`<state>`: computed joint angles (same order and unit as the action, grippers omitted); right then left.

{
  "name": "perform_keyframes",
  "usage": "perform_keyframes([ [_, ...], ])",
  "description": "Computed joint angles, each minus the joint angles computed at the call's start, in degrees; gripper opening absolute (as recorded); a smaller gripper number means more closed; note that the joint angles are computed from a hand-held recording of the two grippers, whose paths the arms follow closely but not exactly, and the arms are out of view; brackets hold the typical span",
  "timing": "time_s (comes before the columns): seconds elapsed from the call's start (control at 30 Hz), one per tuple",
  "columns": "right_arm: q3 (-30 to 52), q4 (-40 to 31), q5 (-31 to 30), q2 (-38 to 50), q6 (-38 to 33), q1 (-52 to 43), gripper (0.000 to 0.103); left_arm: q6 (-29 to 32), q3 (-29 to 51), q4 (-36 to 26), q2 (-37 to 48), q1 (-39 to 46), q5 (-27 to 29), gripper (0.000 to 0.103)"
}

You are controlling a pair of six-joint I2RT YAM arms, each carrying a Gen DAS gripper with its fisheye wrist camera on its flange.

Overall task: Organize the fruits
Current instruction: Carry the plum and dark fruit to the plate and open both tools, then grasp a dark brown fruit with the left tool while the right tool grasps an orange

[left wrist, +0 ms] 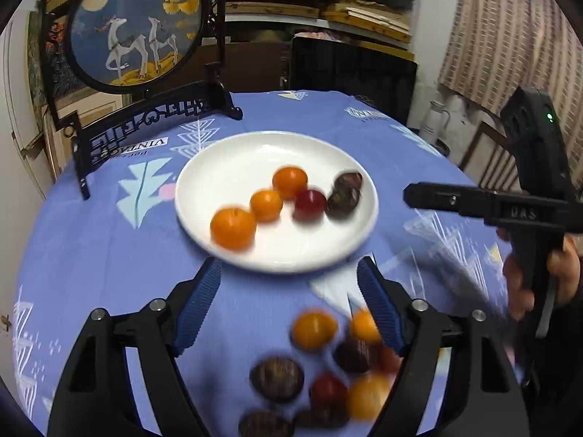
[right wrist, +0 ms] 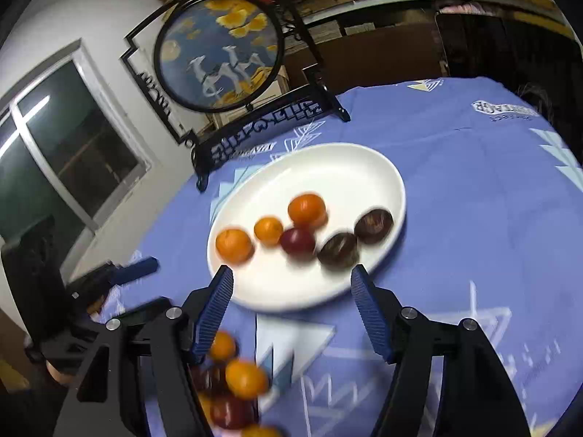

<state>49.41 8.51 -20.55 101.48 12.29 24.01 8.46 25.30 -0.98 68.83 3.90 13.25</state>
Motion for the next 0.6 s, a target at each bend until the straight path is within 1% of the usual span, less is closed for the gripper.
perform_keyframes([
  [0.07, -4.6, 0.4, 1.4, -3.7, -1.4, 0.9, 0.068, 2.7, -4.7, -4.1, -7.9, 2.3, 2.1, 0.077],
  [0.17, -12.1, 1.4, 3.4, -9.0, -3.5, 2.7, 0.068, 6.8, -9.6, -10.1, -16.7, 6.3, 4.4, 0.077],
  [0.23, -15.9, 1.9, 4.6, -11.6, -4.5, 4.2, 0.068, 10.7, -12.7, -14.7, -21.9, 10.5, 6.6, 0.077],
  [0.3, -19.8, 2.8, 5.5, -13.6, -4.8, 6.1, 0.068, 13.7, -15.1, -16.5, -23.7, 14.0, 8.0, 0.077],
  [0.4, -23.1, 4.0, 6.5, -14.9, -3.7, 7.9, 0.068, 15.7, -17.9, -15.6, -23.7, 15.8, 7.1, 0.077],
  [0.47, -24.1, 4.7, 6.8, -14.7, -3.0, 8.3, 0.068, 15.2, -19.1, -12.4, -21.1, 15.3, 5.2, 0.077],
  [0.5, -24.3, 4.9, 7.2, -14.5, -2.7, 8.6, 0.068, 14.5, -19.4, -10.0, -19.3, 14.7, 4.0, 0.077],
  [0.53, -24.6, 5.0, 7.5, -14.5, -2.5, 8.8, 0.068, 13.0, -19.5, -6.1, -16.0, 13.7, 2.2, 0.077],
  [0.6, -24.9, 5.1, 7.7, -14.7, -2.6, 9.4, 0.068, 11.2, -19.0, -1.1, -10.8, 11.5, 0.1, 0.07],
])
